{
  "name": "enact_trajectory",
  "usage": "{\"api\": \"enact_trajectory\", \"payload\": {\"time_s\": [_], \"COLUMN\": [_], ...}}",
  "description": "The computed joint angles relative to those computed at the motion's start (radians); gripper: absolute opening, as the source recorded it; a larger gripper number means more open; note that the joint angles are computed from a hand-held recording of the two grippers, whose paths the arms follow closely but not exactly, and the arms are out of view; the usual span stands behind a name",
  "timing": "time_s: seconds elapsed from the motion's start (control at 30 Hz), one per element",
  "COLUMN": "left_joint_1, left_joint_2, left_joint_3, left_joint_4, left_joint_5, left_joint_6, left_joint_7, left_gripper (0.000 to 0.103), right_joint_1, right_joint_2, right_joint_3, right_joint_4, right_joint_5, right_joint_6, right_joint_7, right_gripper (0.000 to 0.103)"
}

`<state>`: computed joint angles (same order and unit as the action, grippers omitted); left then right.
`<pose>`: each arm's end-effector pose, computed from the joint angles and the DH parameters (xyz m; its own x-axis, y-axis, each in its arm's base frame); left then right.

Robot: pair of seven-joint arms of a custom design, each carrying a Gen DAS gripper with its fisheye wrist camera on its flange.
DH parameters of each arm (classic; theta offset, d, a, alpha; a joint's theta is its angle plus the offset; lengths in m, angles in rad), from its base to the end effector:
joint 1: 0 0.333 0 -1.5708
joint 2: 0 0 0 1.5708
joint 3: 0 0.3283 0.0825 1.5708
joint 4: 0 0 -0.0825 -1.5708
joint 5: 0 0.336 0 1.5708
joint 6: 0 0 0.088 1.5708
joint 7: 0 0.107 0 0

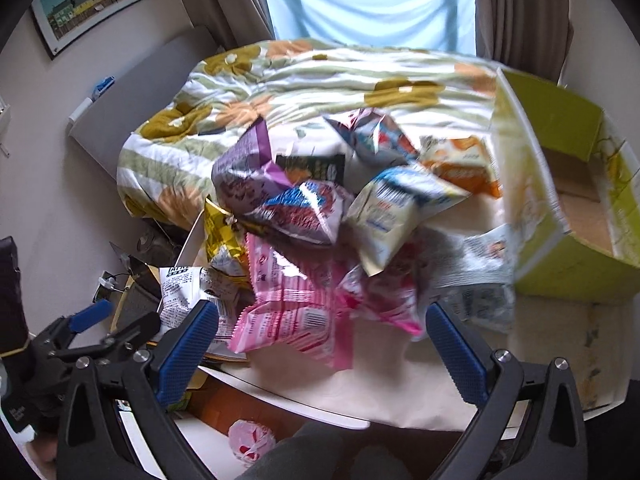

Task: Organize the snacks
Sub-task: 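Grasp the white snack bag with the left tool while the right tool grasps the pink striped bag, then carry both bags into the yellow box and open both tools to release them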

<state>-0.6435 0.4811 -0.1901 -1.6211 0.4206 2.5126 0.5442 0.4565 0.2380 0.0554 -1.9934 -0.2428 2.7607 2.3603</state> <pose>0.4705 -0.4894 0.4281 -0.0947 -0.9796 0.1775 -0.9048 0.0103 -0.4258 0.5217 0.3019 0.4430 -0.0238 -0.9751 -0.2207 -0.8743 0.1274 -0.4685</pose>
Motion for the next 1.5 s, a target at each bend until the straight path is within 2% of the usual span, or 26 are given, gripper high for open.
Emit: {"api": "enact_trajectory", "payload": {"time_s": [0.1, 0.27, 0.47, 0.63, 0.7, 0.83, 0.9, 1.0, 1.17, 1.23, 1.5], "left_joint_1": [0.021, 0.026, 0.037, 0.016, 0.013, 0.013, 0.013, 0.017, 0.033, 0.033, 0.033], "left_joint_2": [0.052, 0.114, 0.165, 0.203, 0.215, 0.219, 0.218, 0.216, 0.199, 0.187, 0.105], "left_joint_3": [-0.018, -0.017, -0.023, -0.006, -0.006, -0.006, -0.008, -0.01, -0.018, -0.017, -0.01], "left_joint_4": [0.031, 0.079, 0.126, 0.185, 0.201, 0.205, 0.205, 0.203, 0.18, 0.169, 0.097], "left_joint_5": [-0.034, -0.07, -0.123, -0.125, -0.132, -0.143, -0.149, -0.161, -0.189, -0.193, -0.171], "left_joint_6": [0.001, -0.012, -0.022, -0.058, -0.068, -0.064, -0.064, -0.067, -0.053, -0.05, -0.044], "left_joint_7": [0.071, 0.164, 0.271, 0.324, 0.342, 0.37, 0.38, 0.393, 0.405, 0.401, 0.371], "left_gripper": [0.102, 0.102, 0.093, 0.09, 0.085, 0.08, 0.075, 0.074, 0.072, 0.071, 0.071], "right_joint_1": [-0.01, 0.006, 0.017, 0.004, 0.004, -0.007, -0.019, -0.027, -0.038, -0.044, -0.057], "right_joint_2": [0.071, 0.169, 0.248, 0.289, 0.293, 0.297, 0.291, 0.293, 0.281, 0.272, 0.186], "right_joint_3": [0.027, 0.028, 0.024, 0.033, 0.029, 0.031, 0.041, 0.052, 0.059, 0.067, 0.083], "right_joint_4": [0.066, 0.159, 0.237, 0.275, 0.272, 0.257, 0.238, 0.236, 0.222, 0.216, 0.112], "right_joint_5": [0.082, 0.157, 0.198, 0.248, 0.257, 0.28, 0.3, 0.314, 0.343, 0.363, 0.43], "right_joint_6": [-0.032, -0.078, -0.135, -0.166, -0.167, -0.159, -0.14, -0.127, -0.123, -0.114, -0.043], "right_joint_7": [-0.017, -0.005, -0.002, -0.018, -0.015, -0.018, -0.034, -0.06, -0.099, -0.108, -0.127], "right_gripper": [0.103, 0.103, 0.103, 0.102, 0.102, 0.09, 0.088, 0.079, 0.073, 0.067, 0.065]}}
